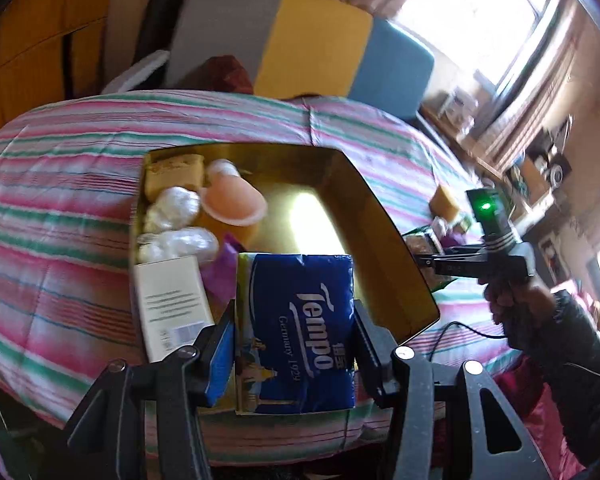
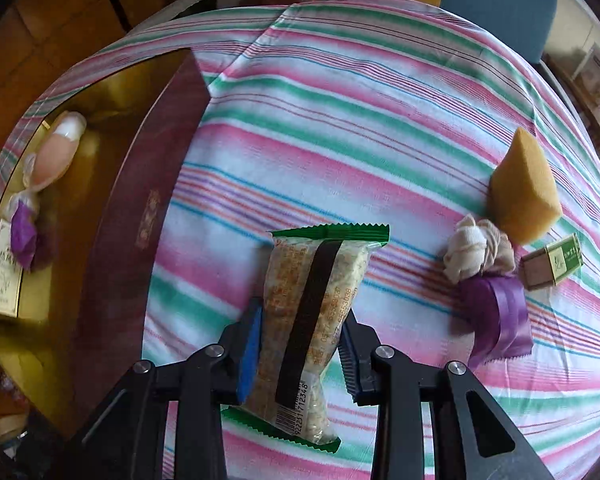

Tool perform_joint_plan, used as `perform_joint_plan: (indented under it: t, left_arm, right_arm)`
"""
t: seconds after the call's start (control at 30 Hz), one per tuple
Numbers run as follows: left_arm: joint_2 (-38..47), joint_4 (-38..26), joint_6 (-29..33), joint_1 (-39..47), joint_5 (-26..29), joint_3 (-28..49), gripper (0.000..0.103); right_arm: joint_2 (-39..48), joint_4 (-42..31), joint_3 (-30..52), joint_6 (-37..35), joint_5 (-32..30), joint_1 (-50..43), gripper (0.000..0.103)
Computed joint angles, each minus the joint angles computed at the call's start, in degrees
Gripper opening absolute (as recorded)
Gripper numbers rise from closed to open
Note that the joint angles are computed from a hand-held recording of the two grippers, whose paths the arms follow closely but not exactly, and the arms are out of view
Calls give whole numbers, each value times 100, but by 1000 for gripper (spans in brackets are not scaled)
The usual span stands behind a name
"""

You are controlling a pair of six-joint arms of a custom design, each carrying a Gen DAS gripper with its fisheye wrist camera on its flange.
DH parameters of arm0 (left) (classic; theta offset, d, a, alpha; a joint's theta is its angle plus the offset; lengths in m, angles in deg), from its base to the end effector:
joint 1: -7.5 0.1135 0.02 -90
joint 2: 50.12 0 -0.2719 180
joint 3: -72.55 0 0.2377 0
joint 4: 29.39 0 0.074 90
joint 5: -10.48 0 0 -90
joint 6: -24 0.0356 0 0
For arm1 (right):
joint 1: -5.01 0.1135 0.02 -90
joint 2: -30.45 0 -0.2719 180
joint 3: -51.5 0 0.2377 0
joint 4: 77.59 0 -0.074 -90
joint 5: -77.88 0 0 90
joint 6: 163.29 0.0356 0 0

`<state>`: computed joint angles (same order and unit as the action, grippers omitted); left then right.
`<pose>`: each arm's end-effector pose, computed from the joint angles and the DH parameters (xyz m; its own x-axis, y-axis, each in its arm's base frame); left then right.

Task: Organize objects
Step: 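Lower the Tempo pack into the tray and open the left tool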

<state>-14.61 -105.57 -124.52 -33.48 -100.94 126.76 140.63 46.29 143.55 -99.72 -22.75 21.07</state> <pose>0.0700 -0.0436 0.2573 -0.7267 -0.4204 -0.5433 -0.3015 0.9058 -0.2977 0.3531 0.1085 0.1898 -0.6858 -0.6527 -0.3221 -0.6982 0.7148 0.0382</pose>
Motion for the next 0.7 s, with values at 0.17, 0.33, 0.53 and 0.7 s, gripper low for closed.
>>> perform_joint_plan:
  t: [0.17,0.33,0.53,0.7]
  left_arm:
    - [749,778,911,864,605,-198,53]
    - [1488,1199,1163,1199,967,-401,53]
    - [2030,1400,1162,1222,1016,-596,53]
    - [2190,1360,1059,1001,907,-607,61]
  right_arm:
    - [-106,153,-244,-117,-478,-388,35]
    - [-165,254,-386,-163,-781,-529,35]
    - [-295,320,-583,-256,-871,-600,35]
    - [-304,623,-766,-36,-742,-329,35]
